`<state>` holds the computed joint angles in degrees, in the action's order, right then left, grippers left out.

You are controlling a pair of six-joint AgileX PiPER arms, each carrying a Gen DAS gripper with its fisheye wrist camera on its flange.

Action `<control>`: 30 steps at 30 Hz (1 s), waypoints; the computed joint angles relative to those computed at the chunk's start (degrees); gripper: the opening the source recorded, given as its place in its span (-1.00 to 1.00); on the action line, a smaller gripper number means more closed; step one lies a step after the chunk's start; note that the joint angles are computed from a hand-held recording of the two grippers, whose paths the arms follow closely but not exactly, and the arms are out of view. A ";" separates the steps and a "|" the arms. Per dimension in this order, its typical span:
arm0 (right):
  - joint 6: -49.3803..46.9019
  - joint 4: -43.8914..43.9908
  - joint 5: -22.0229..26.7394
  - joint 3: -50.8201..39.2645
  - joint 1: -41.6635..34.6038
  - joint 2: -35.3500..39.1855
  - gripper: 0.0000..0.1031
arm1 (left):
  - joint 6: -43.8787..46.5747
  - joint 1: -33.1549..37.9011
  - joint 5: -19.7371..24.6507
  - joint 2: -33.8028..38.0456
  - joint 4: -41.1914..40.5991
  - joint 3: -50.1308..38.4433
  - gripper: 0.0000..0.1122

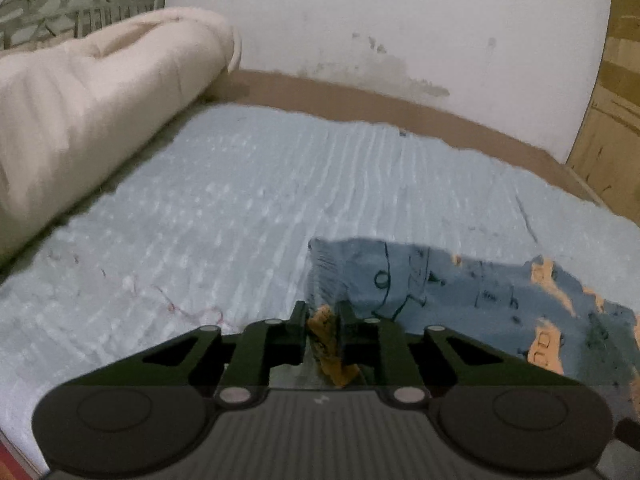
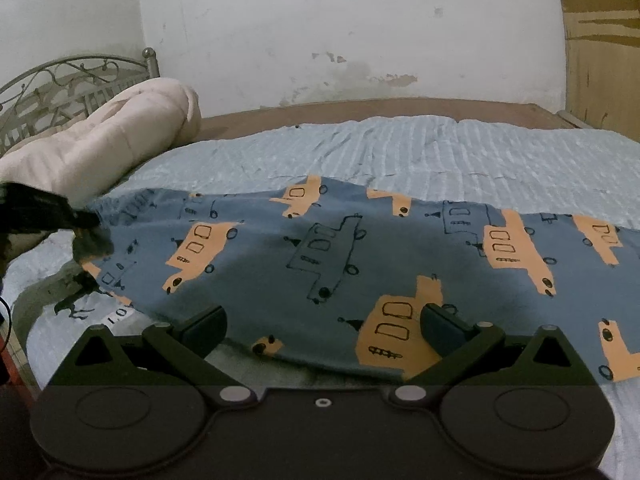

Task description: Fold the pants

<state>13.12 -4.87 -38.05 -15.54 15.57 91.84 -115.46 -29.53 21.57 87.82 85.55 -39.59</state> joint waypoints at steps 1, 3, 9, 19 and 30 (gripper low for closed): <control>-0.65 0.28 -0.23 0.16 -0.04 -0.01 0.99 | 1.27 -0.49 0.59 0.05 -1.38 -0.10 -0.48; -2.82 2.22 -1.47 0.83 0.50 0.17 0.99 | 1.84 -2.37 3.35 -0.18 -2.91 -0.32 0.14; -8.26 9.97 -5.40 2.50 3.02 0.71 0.99 | 2.60 -10.25 13.59 3.29 -0.46 -5.21 0.59; -22.07 21.50 -9.80 4.31 4.00 2.18 0.99 | 23.93 -15.47 23.17 23.25 -6.08 -25.56 0.63; -30.95 12.17 -14.79 5.19 -23.40 5.20 0.98 | 28.64 -12.94 26.20 27.60 -9.13 -30.25 0.68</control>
